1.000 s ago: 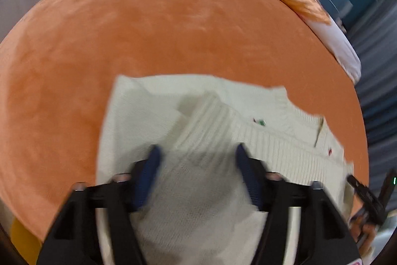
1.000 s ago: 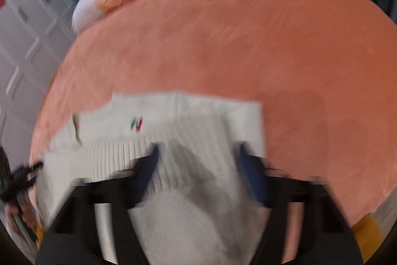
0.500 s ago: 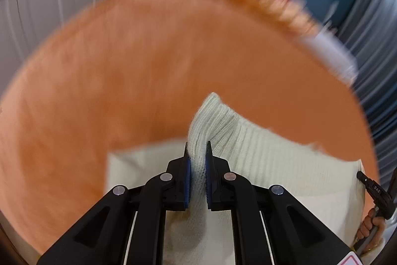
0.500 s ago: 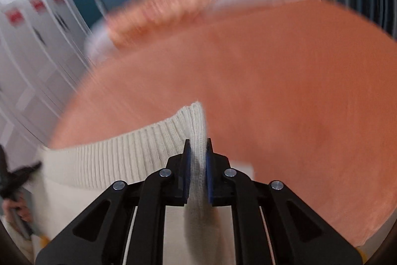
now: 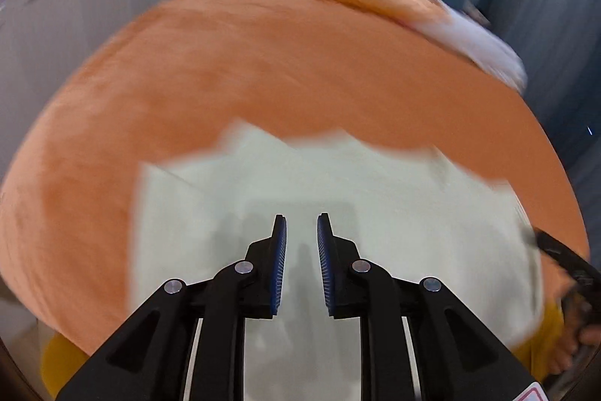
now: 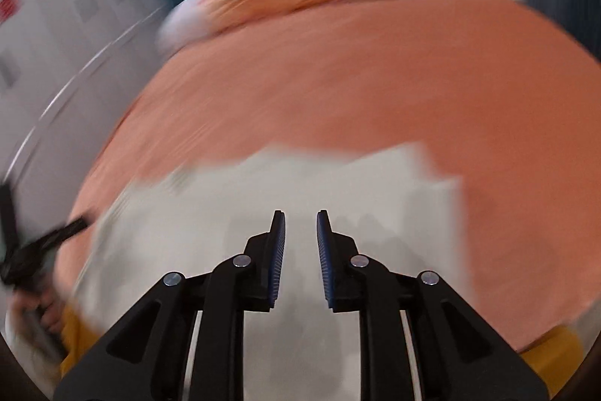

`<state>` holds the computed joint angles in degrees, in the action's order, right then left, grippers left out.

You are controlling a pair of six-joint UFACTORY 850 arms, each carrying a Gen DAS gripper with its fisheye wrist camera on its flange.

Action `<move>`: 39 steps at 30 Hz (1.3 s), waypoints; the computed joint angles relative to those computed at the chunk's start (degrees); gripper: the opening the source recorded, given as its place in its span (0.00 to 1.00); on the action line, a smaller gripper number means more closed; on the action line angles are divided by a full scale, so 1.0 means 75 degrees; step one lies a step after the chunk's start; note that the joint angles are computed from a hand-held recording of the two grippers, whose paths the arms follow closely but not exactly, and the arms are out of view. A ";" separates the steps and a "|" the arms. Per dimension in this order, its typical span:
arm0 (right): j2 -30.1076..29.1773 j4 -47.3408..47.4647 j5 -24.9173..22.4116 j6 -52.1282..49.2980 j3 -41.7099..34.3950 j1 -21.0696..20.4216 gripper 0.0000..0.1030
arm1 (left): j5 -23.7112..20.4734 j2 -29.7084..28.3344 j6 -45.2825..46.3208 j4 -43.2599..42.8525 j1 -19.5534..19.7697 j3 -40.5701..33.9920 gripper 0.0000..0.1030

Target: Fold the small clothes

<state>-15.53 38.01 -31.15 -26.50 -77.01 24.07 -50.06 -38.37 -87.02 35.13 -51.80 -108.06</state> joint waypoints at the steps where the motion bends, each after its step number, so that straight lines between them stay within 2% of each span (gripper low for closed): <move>1: 0.0008 0.0234 -0.0289 -0.0313 0.0063 0.0182 0.17 | 0.0086 -0.0353 0.0670 -0.0537 -0.0124 -0.0488 0.16; 3: 0.0011 0.0516 -0.0706 -0.0821 0.0229 0.0568 0.16 | 0.0169 -0.0812 0.1331 -0.1163 -0.0273 -0.1036 0.16; 4: 0.0040 0.0227 -0.0682 -0.0797 0.0340 0.0768 0.16 | 0.0041 -0.1046 0.1490 -0.1387 -0.0371 -0.1266 0.12; 5: 0.0159 -0.0239 -0.0516 -0.0518 0.0511 0.0892 0.12 | -0.0126 -0.1149 0.1470 -0.1439 -0.0435 -0.1314 0.13; 6: 0.0209 -0.0508 -0.0418 -0.0435 0.0647 0.0910 0.12 | -0.0043 -0.1049 0.1290 -0.1250 -0.0487 -0.1080 0.15; 7: 0.0218 -0.0745 -0.0418 -0.0145 0.0695 0.0831 0.12 | 0.0135 -0.0831 0.1060 -0.1021 -0.0525 -0.0683 0.17; 8: 0.0222 -0.1055 -0.0377 0.0275 0.0748 0.0704 0.12 | 0.0175 -0.0635 0.0974 -0.1005 -0.0526 -0.0399 0.14; 11: 0.0404 -0.1611 -0.0457 0.1319 0.1059 0.0076 0.08 | -0.0228 -0.0324 0.0612 -0.0947 -0.0538 -0.0030 0.10; 13: 0.0707 -0.2449 -0.0424 0.2277 0.1467 -0.0398 0.07 | -0.0246 0.0111 0.0211 -0.0971 -0.0539 0.0658 0.08; 16: 0.0895 -0.2592 -0.0630 0.3034 0.1729 -0.0901 0.02 | -0.0345 0.0609 -0.0441 -0.1032 -0.0564 0.1547 0.07; 17: 0.0913 -0.2400 -0.0665 0.2979 0.1752 -0.0994 0.00 | -0.0198 0.0842 -0.0759 -0.1061 -0.0578 0.1935 0.07; 18: 0.0871 -0.2209 -0.0749 0.2959 0.1708 -0.1063 0.00 | 0.0268 0.1129 -0.1158 -0.1034 -0.0559 0.2386 0.07; 19: 0.0862 -0.2337 -0.0778 0.3105 0.1670 -0.1012 0.00 | 0.0498 0.1264 -0.1350 -0.1010 -0.0524 0.2585 0.07; 21: 0.0861 -0.3375 -0.0646 0.3867 0.1527 -0.0611 0.00 | 0.0503 0.1274 -0.1355 -0.1049 -0.0512 0.2591 0.07; 22: 0.1015 -0.3644 -0.0404 0.4002 0.1610 -0.0374 0.05 | 0.0290 0.1147 -0.1205 -0.1081 -0.0530 0.2401 0.07; 26: 0.1192 -0.3261 -0.0219 0.3330 0.1607 -0.0110 0.05 | -0.0321 0.0780 -0.0842 -0.1093 -0.0572 0.1865 0.07; 27: 0.1036 -0.3475 -0.0225 0.3465 0.1543 -0.0014 0.05 | -0.0364 0.0730 -0.0818 -0.1092 -0.0567 0.1804 0.07; 28: 0.0789 -0.3738 -0.0497 0.3670 0.1390 0.0015 0.06 | -0.0369 0.0715 -0.0786 -0.1094 -0.0540 0.1789 0.07; 29: 0.0597 -0.3821 -0.0505 0.3715 0.1467 0.0025 0.06 | -0.0360 0.0703 -0.0763 -0.1086 -0.0525 0.1789 0.07; 30: 0.0725 -0.3617 -0.0734 0.3447 0.1660 -0.0229 0.05 | -0.0349 0.0703 -0.0763 -0.1087 -0.0525 0.1795 0.07; 31: 0.0806 -0.3225 -0.0643 0.3112 0.1769 -0.0337 0.05 | -0.0311 0.0730 -0.0795 -0.1076 -0.0531 0.1850 0.07; 37: 0.0847 -0.3380 -0.0677 0.3351 0.1710 -0.0248 0.06 | -0.0277 0.0798 -0.0855 -0.1026 -0.0540 0.1908 0.07; 39: 0.1093 -0.2754 -0.0544 0.2845 0.1841 -0.0504 0.17 | -0.0158 0.0921 -0.1057 -0.0737 -0.0593 0.1959 0.07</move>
<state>-7.33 17.36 -35.23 -5.16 -63.20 20.29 -51.25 -31.46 -94.96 29.60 -56.24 -93.37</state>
